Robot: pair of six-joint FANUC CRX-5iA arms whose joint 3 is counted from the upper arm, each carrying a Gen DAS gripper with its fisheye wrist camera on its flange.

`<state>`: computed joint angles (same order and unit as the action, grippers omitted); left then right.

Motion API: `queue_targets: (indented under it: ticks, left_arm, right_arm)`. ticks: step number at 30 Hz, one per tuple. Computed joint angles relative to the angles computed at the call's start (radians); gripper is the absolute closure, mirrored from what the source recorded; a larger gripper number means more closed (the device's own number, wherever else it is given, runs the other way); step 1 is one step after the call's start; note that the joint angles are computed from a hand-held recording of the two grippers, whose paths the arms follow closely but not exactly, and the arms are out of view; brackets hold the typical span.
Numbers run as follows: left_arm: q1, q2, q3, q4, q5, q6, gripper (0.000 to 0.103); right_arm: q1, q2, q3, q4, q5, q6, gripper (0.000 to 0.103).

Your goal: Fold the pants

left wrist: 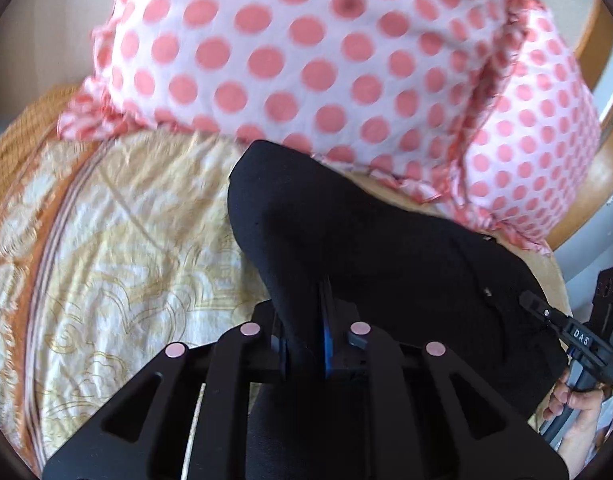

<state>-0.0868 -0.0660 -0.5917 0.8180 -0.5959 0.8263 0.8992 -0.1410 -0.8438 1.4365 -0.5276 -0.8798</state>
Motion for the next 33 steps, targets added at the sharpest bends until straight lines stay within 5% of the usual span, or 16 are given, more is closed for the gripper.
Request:
queue_targets:
  ticks: [5, 8, 11, 15, 20, 25, 26, 29, 33]
  left_arm:
    - [-0.026, -0.031, 0.003, -0.153, 0.087, 0.079, 0.064]
    - [-0.023, -0.118, -0.030, -0.244, 0.156, 0.125, 0.060]
    - [-0.026, -0.247, -0.136, -0.136, 0.209, -0.019, 0.043]
    - [-0.037, -0.387, -0.249, 0.006, 0.057, -0.200, 0.037]
    - [-0.119, -0.355, -0.220, -0.259, 0.056, -0.021, 0.034]
    - [-0.101, -0.356, -0.252, -0.198, 0.070, 0.005, 0.031]
    - [-0.081, -0.386, -0.270, -0.169, 0.043, -0.007, 0.025]
    - [-0.007, -0.526, -0.338, -0.136, -0.032, -0.017, 0.004]
    - [0.066, -0.678, -0.386, -0.239, -0.109, 0.056, 0.003]
  right_arm:
    - [0.153, 0.081, 0.113, -0.259, -0.249, 0.248, 0.075]
    - [0.245, 0.075, 0.127, -0.298, -0.429, 0.261, 0.067]
    - [0.340, 0.068, 0.121, -0.275, -0.582, 0.256, 0.063]
    - [0.399, 0.094, 0.148, -0.270, -0.541, 0.355, 0.063]
    - [0.406, 0.215, 0.278, -0.479, -0.532, 0.577, 0.062]
    - [0.428, 0.222, 0.284, -0.465, -0.574, 0.521, 0.061]
    - [0.452, 0.213, 0.276, -0.454, -0.600, 0.473, 0.059]
    - [0.547, 0.202, 0.253, -0.424, -0.681, 0.334, 0.021]
    - [0.625, 0.227, 0.242, -0.421, -0.690, 0.227, 0.019]
